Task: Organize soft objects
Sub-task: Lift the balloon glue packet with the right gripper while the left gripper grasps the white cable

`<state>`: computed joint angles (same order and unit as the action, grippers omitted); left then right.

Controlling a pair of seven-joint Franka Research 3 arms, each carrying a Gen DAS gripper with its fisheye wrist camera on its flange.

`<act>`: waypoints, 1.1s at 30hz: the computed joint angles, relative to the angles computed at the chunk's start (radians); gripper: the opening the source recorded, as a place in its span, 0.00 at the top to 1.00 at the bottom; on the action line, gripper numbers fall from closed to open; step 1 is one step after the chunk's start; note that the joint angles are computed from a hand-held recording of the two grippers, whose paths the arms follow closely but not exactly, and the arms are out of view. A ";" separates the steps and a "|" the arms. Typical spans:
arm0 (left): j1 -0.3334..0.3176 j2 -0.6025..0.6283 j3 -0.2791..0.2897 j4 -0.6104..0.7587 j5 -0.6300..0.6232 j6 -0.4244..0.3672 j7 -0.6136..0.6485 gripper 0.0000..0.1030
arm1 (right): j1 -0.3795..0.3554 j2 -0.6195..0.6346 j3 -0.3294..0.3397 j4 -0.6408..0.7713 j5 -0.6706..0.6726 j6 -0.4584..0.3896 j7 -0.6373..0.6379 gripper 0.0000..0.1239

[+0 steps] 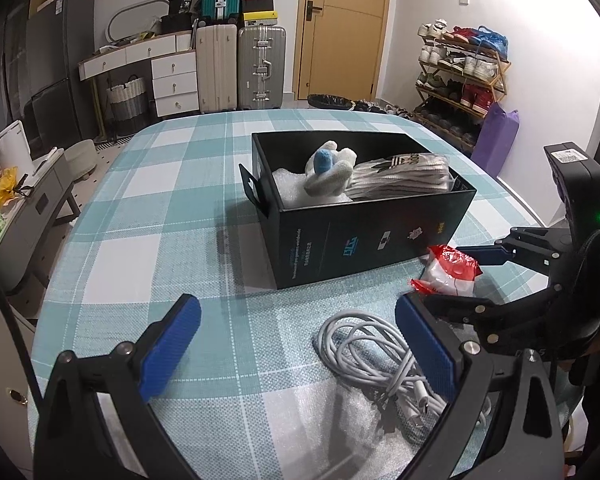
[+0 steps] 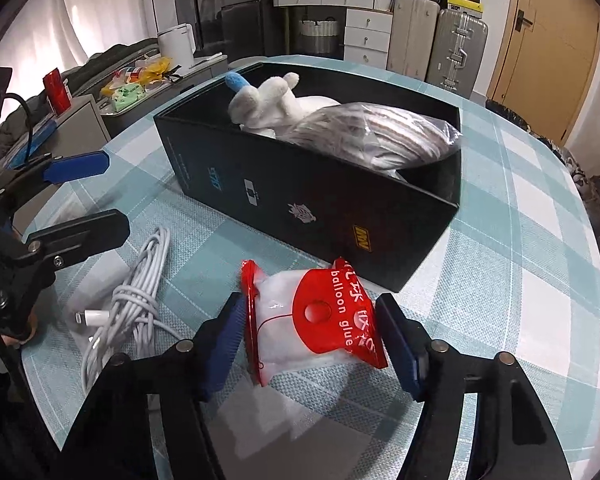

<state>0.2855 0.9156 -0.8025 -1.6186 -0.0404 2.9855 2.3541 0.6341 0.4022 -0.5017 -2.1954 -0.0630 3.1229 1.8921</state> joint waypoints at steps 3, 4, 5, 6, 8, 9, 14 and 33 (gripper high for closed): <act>0.002 -0.003 -0.002 -0.002 0.001 -0.016 0.005 0.04 | -0.006 -0.009 0.006 -0.006 0.001 -0.002 -0.006 0.51; 0.003 -0.005 -0.003 -0.003 0.000 -0.023 0.009 0.04 | -0.002 -0.012 0.001 -0.011 -0.002 -0.001 -0.004 0.51; 0.001 -0.009 0.000 -0.004 -0.001 -0.034 0.013 0.04 | 0.003 -0.015 -0.005 -0.015 -0.006 0.002 -0.002 0.51; -0.001 -0.014 0.003 -0.005 -0.002 -0.050 0.020 0.04 | 0.006 -0.022 -0.009 -0.024 -0.009 0.007 -0.003 0.51; 0.004 -0.021 -0.001 -0.014 -0.013 -0.063 0.046 0.04 | 0.015 -0.028 -0.021 -0.031 -0.012 0.012 -0.004 0.51; 0.004 -0.027 -0.001 -0.022 -0.017 -0.071 0.059 0.04 | 0.015 -0.032 -0.021 -0.035 -0.011 0.014 -0.006 0.51; 0.000 -0.053 0.004 -0.032 -0.061 -0.134 0.117 0.04 | 0.031 -0.040 -0.038 -0.048 -0.009 0.021 -0.010 0.51; -0.173 -0.129 0.219 0.032 -0.248 -0.351 0.162 0.09 | 0.056 -0.053 -0.059 -0.066 0.025 0.031 -0.047 0.51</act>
<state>0.1128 0.7864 -0.5836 -1.5864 -0.2883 2.6347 2.5161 0.6904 0.3492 -0.5606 -2.2612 -0.0382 3.1538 1.8448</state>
